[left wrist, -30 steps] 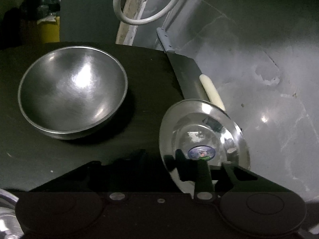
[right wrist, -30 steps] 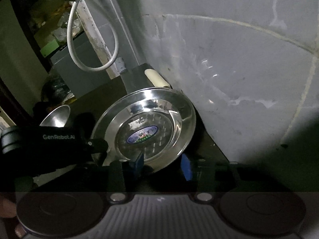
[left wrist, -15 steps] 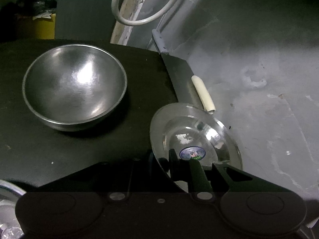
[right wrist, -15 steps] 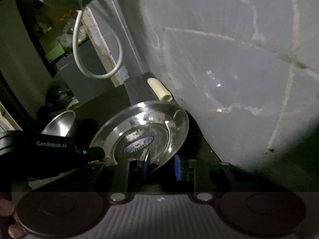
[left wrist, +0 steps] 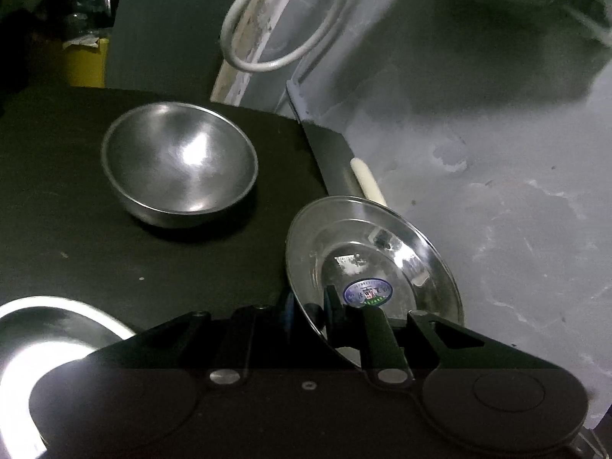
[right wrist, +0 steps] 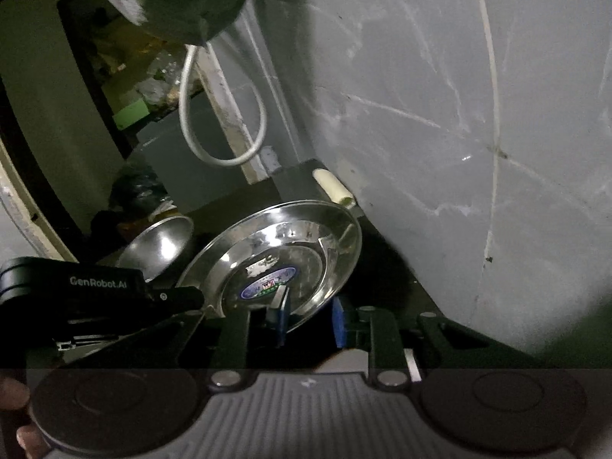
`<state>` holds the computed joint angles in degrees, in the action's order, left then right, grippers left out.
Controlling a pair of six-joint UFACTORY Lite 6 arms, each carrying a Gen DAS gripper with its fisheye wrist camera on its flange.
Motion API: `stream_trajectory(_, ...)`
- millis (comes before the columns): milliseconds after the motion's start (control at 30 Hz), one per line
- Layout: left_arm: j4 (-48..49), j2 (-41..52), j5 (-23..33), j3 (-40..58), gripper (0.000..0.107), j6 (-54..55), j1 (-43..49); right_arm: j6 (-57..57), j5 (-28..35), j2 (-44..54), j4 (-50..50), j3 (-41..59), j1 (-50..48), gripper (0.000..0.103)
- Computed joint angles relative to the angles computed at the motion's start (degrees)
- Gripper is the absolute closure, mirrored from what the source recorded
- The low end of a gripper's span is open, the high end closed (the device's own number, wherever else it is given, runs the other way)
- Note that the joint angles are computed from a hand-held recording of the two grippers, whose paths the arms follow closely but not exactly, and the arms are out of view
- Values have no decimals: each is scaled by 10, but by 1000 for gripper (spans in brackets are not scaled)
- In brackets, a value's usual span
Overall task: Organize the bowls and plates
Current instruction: 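Lift the logo steel plate with the left gripper over the basin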
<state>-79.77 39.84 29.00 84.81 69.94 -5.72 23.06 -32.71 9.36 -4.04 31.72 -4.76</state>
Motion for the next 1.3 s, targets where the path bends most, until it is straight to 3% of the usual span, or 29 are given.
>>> stream_trajectory(200,-49,-87,30,-99,90,79,53,-14,18,-85,30,-44,46,77)
stream_trajectory(567,-28,-194,82,-193,90,101,173,-149,50,-150,229,-47,205,77)
stream_trajectory(1300,60,-193,160,-235,90,115,359,-314,41,-97,506,-3,434,77)
